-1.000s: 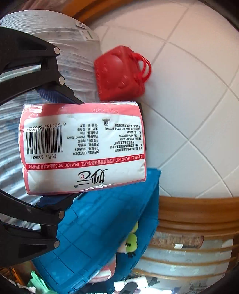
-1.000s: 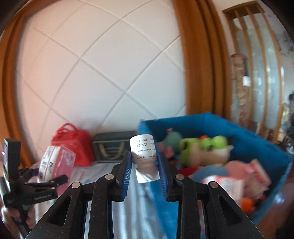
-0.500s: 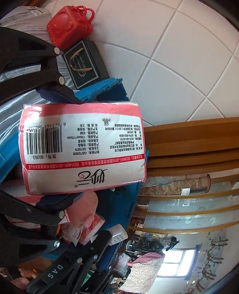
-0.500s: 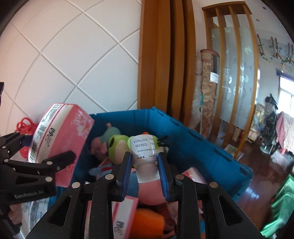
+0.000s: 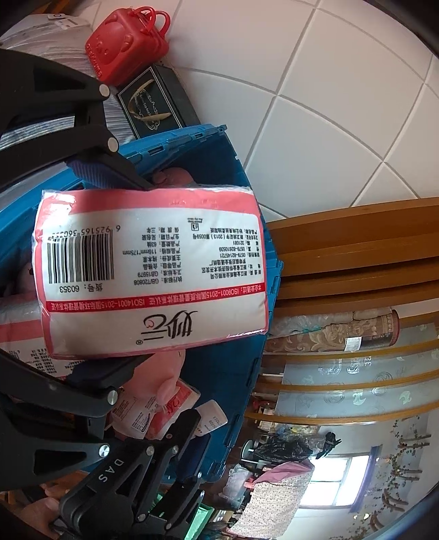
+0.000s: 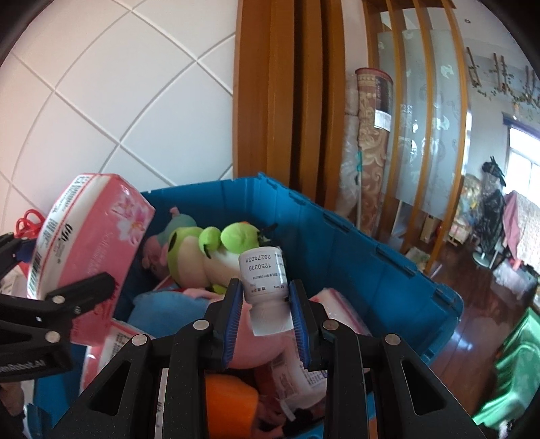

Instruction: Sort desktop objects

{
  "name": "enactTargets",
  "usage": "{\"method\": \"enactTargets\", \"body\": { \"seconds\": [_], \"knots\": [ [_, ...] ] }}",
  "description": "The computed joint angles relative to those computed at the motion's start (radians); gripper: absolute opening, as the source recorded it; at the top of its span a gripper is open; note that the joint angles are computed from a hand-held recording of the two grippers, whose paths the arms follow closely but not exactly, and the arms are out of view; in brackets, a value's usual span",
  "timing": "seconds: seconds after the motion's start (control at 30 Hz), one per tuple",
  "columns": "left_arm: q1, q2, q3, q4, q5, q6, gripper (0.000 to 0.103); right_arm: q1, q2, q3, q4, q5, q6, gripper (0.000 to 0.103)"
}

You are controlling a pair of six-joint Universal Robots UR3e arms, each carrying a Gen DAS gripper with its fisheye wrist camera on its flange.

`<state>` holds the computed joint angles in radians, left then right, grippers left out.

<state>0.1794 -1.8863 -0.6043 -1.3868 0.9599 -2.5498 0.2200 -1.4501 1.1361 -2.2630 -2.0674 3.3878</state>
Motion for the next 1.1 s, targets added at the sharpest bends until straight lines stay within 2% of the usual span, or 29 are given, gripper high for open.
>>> {"method": "enactTargets", "body": {
  "seconds": [0.07,0.13,0.2,0.23,0.27,0.33,0.5,0.63,0.83,0.97,1.1],
  "knots": [
    [0.006,0.007,-0.011,-0.005,-0.004,0.0,0.084,0.009,0.013,-0.003,0.008,-0.047,0.008,0.028],
    [0.013,0.035,-0.067,0.043,-0.011,-0.011,0.086,0.013,0.015,0.002,0.006,-0.061,0.01,0.028],
    [0.006,0.064,-0.13,0.124,-0.004,-0.042,0.094,0.019,0.015,0.006,0.003,-0.079,0.013,0.033],
    [0.016,0.079,-0.148,0.137,-0.014,-0.043,0.097,0.025,0.015,0.007,0.003,-0.087,0.014,0.048],
    [0.019,0.087,-0.159,0.15,-0.019,-0.05,0.1,0.032,0.012,0.007,0.002,-0.096,0.014,0.073],
    [0.042,0.113,-0.19,0.173,-0.041,-0.06,0.1,0.043,0.011,0.003,-0.003,-0.114,0.012,0.1],
    [0.108,0.158,-0.215,0.139,-0.095,-0.068,0.101,0.112,0.005,-0.007,-0.019,-0.201,0.0,0.103],
    [0.202,0.265,-0.335,0.166,-0.176,-0.056,0.101,0.174,0.006,-0.034,0.02,-0.258,0.025,0.103],
    [0.457,0.481,-0.565,0.18,-0.426,-0.009,0.103,0.28,0.007,-0.101,0.14,-0.314,0.144,0.103],
    [0.461,0.456,-0.491,0.014,-0.373,0.078,0.103,0.354,0.038,-0.197,0.299,-0.35,0.277,0.103],
    [0.549,0.465,-0.454,-0.202,-0.435,0.202,0.103,0.436,0.109,-0.343,0.505,-0.436,0.406,0.103]
  ]
}}
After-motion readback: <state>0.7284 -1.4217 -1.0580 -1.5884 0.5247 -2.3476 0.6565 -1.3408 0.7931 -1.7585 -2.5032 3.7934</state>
